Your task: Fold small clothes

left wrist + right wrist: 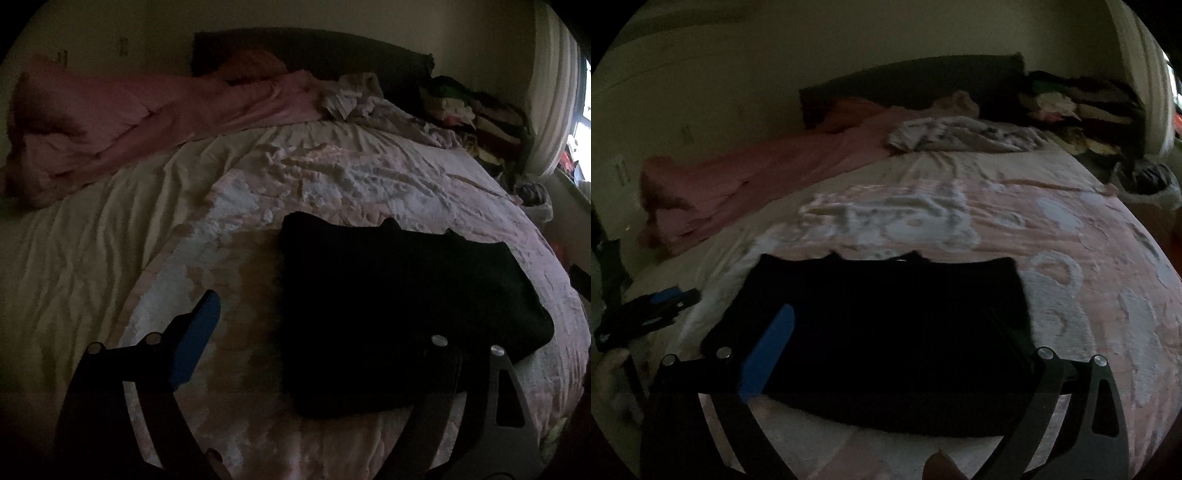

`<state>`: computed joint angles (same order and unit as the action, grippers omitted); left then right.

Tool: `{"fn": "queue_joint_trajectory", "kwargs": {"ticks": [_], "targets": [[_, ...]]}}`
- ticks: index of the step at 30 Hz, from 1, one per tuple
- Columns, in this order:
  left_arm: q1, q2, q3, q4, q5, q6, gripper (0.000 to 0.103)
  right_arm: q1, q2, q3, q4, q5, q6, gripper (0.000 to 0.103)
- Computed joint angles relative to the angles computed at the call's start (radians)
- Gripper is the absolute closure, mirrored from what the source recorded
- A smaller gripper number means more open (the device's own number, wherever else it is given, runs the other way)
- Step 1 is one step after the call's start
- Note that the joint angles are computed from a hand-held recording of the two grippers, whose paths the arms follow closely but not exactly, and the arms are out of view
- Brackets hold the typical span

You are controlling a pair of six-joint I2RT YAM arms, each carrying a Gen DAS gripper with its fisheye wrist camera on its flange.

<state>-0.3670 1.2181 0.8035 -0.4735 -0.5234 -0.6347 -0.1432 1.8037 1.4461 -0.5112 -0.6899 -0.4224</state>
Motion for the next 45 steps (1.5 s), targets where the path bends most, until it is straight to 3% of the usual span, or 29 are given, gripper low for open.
{"fn": "queue_joint_trajectory", "kwargs": {"ticks": [17,20,23,36,45], "targets": [[0.039,-0.062,-0.018,-0.039,0.011,0.007,0.025,0.213,-0.214,-0.246,0.001,0.031,-0.073,0.005],[0.057,-0.066,-0.025,-0.027,0.023,0.016,0.014,0.265,-0.234,-0.292,0.026,0.071,-0.074,0.005],[0.072,-0.067,-0.035,-0.008,0.029,0.028,0.014,0.315,-0.247,-0.335,0.065,0.112,-0.073,0.005],[0.175,0.002,-0.046,0.079,0.119,0.079,0.014,0.459,-0.198,-0.45,0.223,0.301,-0.084,0.005],[0.227,0.106,-0.021,0.138,0.164,0.119,0.014,0.501,-0.113,-0.453,0.298,0.387,-0.098,0.005]]}}
